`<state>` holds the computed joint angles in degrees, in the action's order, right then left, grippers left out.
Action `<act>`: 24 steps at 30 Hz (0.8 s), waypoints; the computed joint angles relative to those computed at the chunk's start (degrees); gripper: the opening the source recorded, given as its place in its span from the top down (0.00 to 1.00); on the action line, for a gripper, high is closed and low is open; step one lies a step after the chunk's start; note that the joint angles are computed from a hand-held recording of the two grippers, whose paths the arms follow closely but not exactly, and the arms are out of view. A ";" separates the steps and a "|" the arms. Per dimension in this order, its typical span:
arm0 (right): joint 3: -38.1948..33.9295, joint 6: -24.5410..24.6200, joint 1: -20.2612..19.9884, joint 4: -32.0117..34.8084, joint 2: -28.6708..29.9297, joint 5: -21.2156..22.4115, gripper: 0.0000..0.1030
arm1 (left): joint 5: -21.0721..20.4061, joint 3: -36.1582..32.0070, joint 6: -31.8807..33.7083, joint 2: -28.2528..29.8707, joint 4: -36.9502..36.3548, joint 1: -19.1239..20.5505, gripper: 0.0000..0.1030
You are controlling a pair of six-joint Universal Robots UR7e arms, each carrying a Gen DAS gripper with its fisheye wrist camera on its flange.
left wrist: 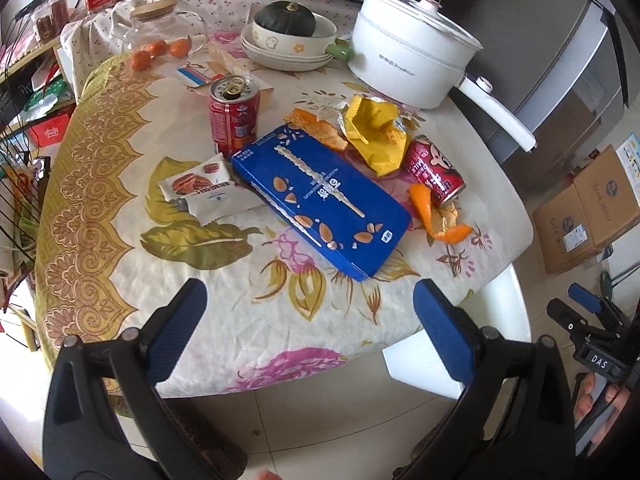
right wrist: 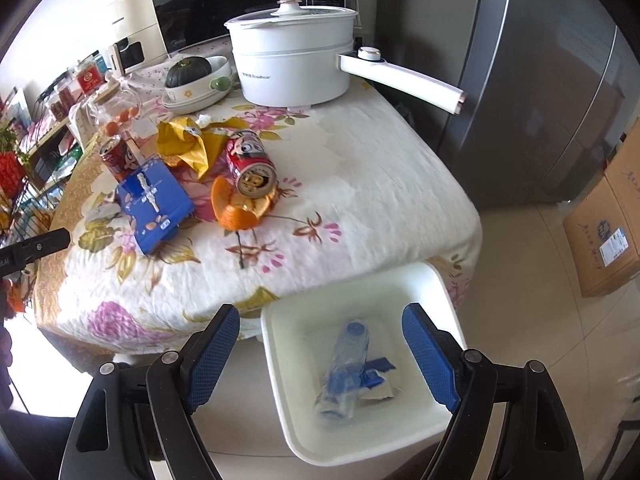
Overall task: Collect trash
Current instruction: 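Grasp the blue biscuit box with the left tool while the right tool grasps orange peel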
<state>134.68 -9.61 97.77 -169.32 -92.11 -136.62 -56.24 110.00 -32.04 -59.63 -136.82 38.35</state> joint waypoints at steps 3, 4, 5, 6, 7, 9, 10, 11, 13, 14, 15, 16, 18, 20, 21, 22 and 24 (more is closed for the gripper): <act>-1.32 0.83 -0.23 -0.53 2.16 0.96 0.17 | -0.72 0.36 -3.25 0.98 -2.22 1.89 0.01; -1.83 0.96 -0.35 -0.73 3.11 1.10 0.17 | -1.61 -0.76 -5.10 1.91 -1.23 2.66 0.01; -2.16 0.89 -0.50 -0.82 3.76 1.15 0.17 | -2.30 -1.67 -6.12 2.92 -1.35 3.28 0.01; -2.51 0.78 -0.65 -0.78 4.45 1.03 0.17 | -1.73 -2.54 -7.21 4.10 -1.54 3.45 0.01; -2.95 0.73 -0.79 -0.78 5.26 0.77 0.17 | -0.28 -3.44 -8.27 5.39 -1.58 3.26 0.01; -3.71 0.67 -1.38 -0.55 6.26 0.61 0.17 | 2.68 -5.37 -9.78 8.47 -2.79 2.60 0.01; -4.16 0.86 -1.84 -0.23 6.52 0.83 0.17 | 3.59 -6.46 -10.74 9.84 -2.78 2.45 0.01; -4.43 1.02 -2.31 -0.06 6.51 1.13 0.17 | 4.57 -7.90 -12.34 11.37 -1.83 2.36 0.01; -4.87 1.97 -3.48 0.04 6.22 1.97 0.17 | 7.46 -10.64 -17.26 14.15 1.59 2.17 0.01; -5.02 2.61 -4.08 0.44 5.88 2.55 0.17 | 8.84 -11.49 -19.03 15.31 2.26 2.07 0.01; -5.19 3.58 -4.75 1.13 5.51 3.24 0.17 | 10.17 -12.50 -21.15 16.53 3.38 2.02 0.01; -5.30 4.65 -5.63 1.95 4.99 4.33 0.17 | 11.17 -13.36 -23.02 17.50 4.46 2.04 0.01; -5.52 6.21 -6.99 3.64 4.21 6.30 0.17 | 12.44 -14.94 -25.69 19.38 6.03 2.19 0.01; -5.74 7.00 -8.05 5.20 3.54 8.03 0.17 | 13.80 -16.76 -28.57 21.08 8.76 2.36 0.01; -5.83 7.00 -8.37 5.54 3.42 8.41 0.17 | 14.35 -17.39 -29.82 21.68 9.69 2.39 0.01; -5.85 6.90 -8.53 5.60 3.35 8.42 0.17 | 14.82 -17.55 -30.60 22.17 9.21 2.37 0.01; -5.91 6.61 -8.70 5.59 3.43 8.19 0.17 | 16.17 -17.89 -32.34 22.85 8.80 2.06 0.01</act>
